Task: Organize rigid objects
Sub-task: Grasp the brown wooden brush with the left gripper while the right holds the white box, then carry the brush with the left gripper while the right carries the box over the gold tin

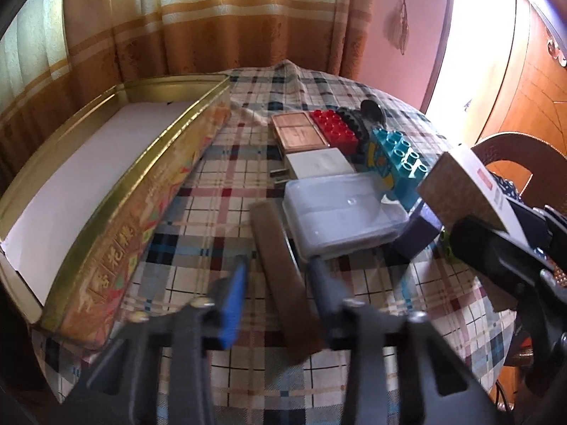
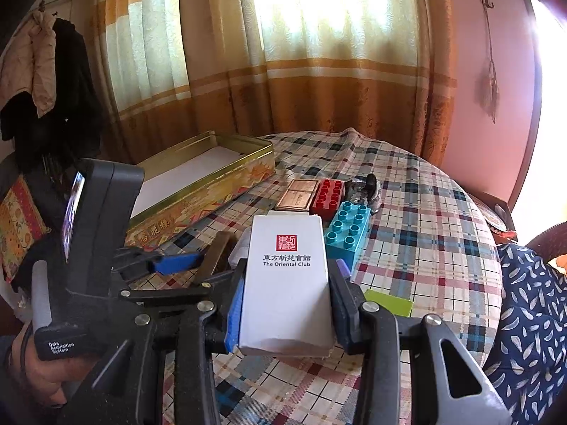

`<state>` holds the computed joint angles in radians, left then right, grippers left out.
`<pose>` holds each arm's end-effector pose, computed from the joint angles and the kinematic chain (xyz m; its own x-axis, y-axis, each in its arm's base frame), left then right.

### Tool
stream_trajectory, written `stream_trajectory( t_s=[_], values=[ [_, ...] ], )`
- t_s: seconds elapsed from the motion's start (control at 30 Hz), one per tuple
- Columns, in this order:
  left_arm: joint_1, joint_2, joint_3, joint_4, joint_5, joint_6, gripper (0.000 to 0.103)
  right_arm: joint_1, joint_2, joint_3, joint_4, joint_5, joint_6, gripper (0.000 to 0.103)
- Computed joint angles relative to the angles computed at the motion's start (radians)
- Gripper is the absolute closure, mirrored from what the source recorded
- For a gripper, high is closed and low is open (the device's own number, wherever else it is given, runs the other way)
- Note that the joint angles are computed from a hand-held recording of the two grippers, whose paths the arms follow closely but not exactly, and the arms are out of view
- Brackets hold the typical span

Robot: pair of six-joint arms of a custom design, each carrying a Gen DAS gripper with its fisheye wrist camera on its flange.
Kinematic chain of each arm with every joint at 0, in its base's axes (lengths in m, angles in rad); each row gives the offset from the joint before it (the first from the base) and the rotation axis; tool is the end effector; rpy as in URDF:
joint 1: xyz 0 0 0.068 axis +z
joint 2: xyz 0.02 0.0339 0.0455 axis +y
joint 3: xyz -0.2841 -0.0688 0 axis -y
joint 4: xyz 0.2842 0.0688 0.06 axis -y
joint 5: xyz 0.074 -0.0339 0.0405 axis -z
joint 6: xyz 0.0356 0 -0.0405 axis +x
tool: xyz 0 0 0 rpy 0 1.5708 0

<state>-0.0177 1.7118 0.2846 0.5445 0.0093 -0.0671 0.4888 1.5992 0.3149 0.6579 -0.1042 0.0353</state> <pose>0.2295 -0.0044 0.0374 -0.7722 -0.0534 -0.6332 -0.0282 0.9984 -0.0497 0.2230 0.1228 0.0777 -0.5364 -0.2455 -0.8075 -0.5228 0.8477 0.0895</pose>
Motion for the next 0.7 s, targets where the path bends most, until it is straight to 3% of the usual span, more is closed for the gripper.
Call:
stream_trajectory(
  t_s=[0.2, 0.4, 0.7],
  values=[
    [0.018, -0.019, -0.034, 0.048, 0.016, 0.0, 0.089, 0.002, 0.019, -0.004, 0.035, 0.001, -0.003, 0.059],
    [0.014, -0.041, -0.081, 0.131, -0.006, 0.003, 0.089, 0.008, 0.123, -0.021, 0.227, 0.032, -0.024, 0.059],
    [0.015, -0.054, -0.132, 0.246, -0.016, 0.004, 0.089, -0.004, 0.186, -0.027, 0.329, 0.032, -0.03, 0.059]
  ],
)
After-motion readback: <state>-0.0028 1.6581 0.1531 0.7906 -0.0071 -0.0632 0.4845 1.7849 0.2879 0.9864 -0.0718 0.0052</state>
